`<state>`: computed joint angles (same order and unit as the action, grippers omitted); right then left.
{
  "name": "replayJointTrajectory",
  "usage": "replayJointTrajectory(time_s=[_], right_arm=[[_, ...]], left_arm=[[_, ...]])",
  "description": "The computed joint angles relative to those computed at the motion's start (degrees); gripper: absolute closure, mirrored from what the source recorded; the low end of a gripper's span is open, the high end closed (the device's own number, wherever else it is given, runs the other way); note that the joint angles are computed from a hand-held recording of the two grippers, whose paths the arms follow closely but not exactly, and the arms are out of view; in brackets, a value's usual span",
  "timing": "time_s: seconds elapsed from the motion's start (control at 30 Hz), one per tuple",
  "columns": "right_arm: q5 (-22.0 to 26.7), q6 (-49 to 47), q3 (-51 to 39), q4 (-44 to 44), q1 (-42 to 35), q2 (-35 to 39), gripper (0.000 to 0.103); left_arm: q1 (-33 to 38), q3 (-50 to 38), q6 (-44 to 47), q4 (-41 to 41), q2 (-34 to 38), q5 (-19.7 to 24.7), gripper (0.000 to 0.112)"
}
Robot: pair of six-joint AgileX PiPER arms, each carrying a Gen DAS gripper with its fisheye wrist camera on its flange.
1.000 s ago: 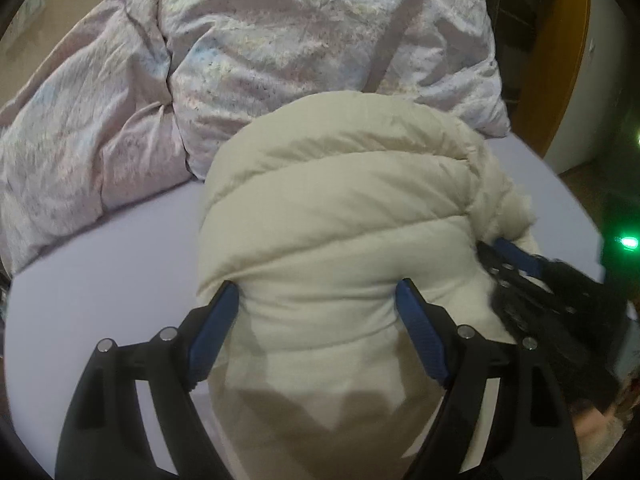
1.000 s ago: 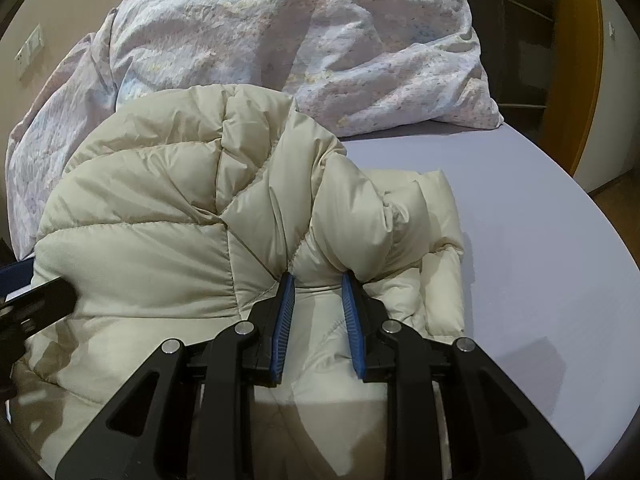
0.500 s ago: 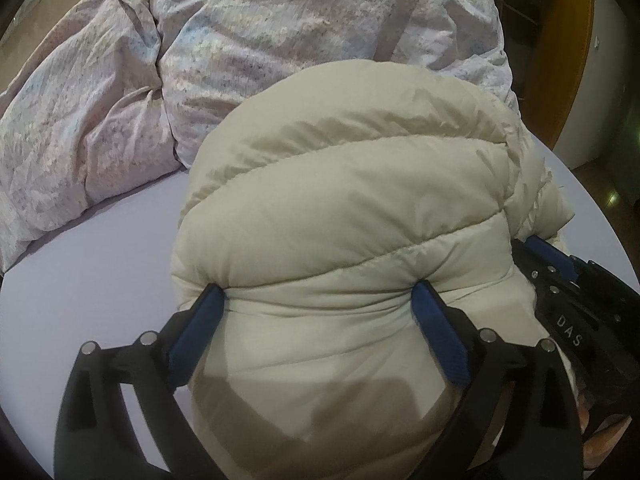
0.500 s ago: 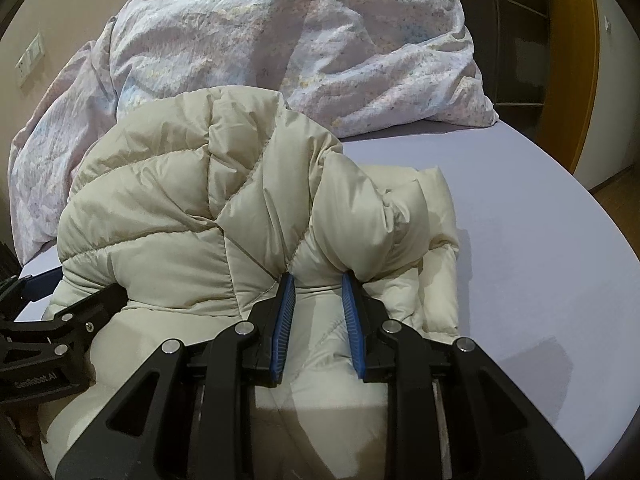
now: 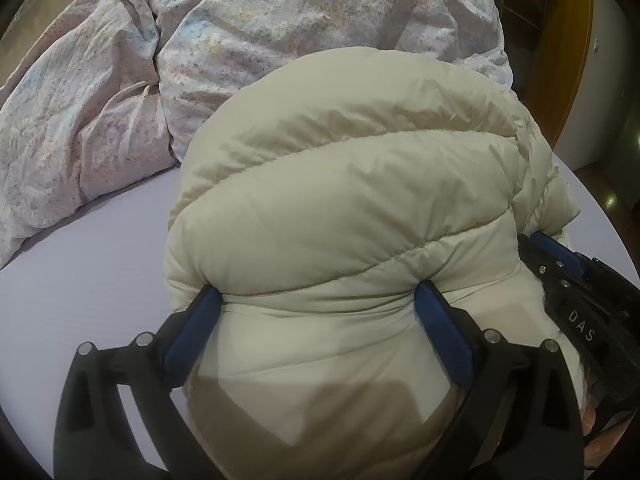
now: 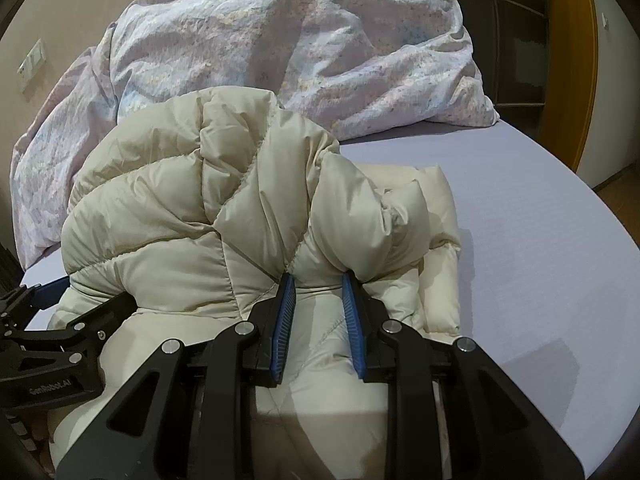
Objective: Fold large clothes
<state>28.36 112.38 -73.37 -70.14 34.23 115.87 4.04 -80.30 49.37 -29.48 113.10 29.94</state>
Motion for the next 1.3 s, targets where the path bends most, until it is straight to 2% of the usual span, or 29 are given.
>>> replayJointTrajectory(time_s=[0.57,0.67,0.77,0.83,0.87,0.9,0.97,1.03,1.1,1.23,1.3], right_arm=[[-2.90,1.71,0.99,-0.99,-1.25,-0.46,0.077],[-2.39,0.92,0.50,-0.33,-1.02,-0.20,0.077],[-0.94,-3.29,-0.14,2.15,-0.49,-0.60,0.074],[-0.22,-4.27,0.72,2.50,0.25,-2.00,0.065],[-0.65,-2.89,2.05,1.48,0.50,-3.31,0.049],[-0.79,-1.28,3.10,0.41,0.71,-4.37,0.027],[0.74,4.66,6.66,-4.10,2.06,-7.75,0.012],[1.58,6.07,9.14,-5.04,2.48,-10.39,0.012],[-1.22,5.98,11.45,-3.96,0.84,-12.73,0.009],[-13.02,1.40,15.47,3.94,-6.02,-15.20,0.007],[-18.69,-6.00,16.69,12.61,-9.29,-15.07,0.007]], left_arm=[[1.02,1.04,4.75,-5.58,0.52,-1.14,0.012],[0.80,1.89,5.11,-5.90,-0.02,-2.47,0.012],[1.87,2.88,7.44,-6.96,-1.73,-1.44,0.012],[3.51,3.59,9.87,-8.40,-3.32,0.24,0.013],[4.48,3.84,10.59,-8.82,-4.21,1.38,0.013],[5.70,3.72,11.63,-9.57,-4.89,3.08,0.013],[7.93,3.35,13.52,-11.12,-5.80,5.38,0.013],[9.98,2.33,14.17,-11.71,-6.15,7.30,0.013],[11.72,0.62,13.68,-11.53,-5.68,9.61,0.013],[13.91,-3.63,10.79,-9.09,-3.36,13.60,0.013],[14.80,-6.23,9.22,-8.15,-1.52,16.56,0.013]])
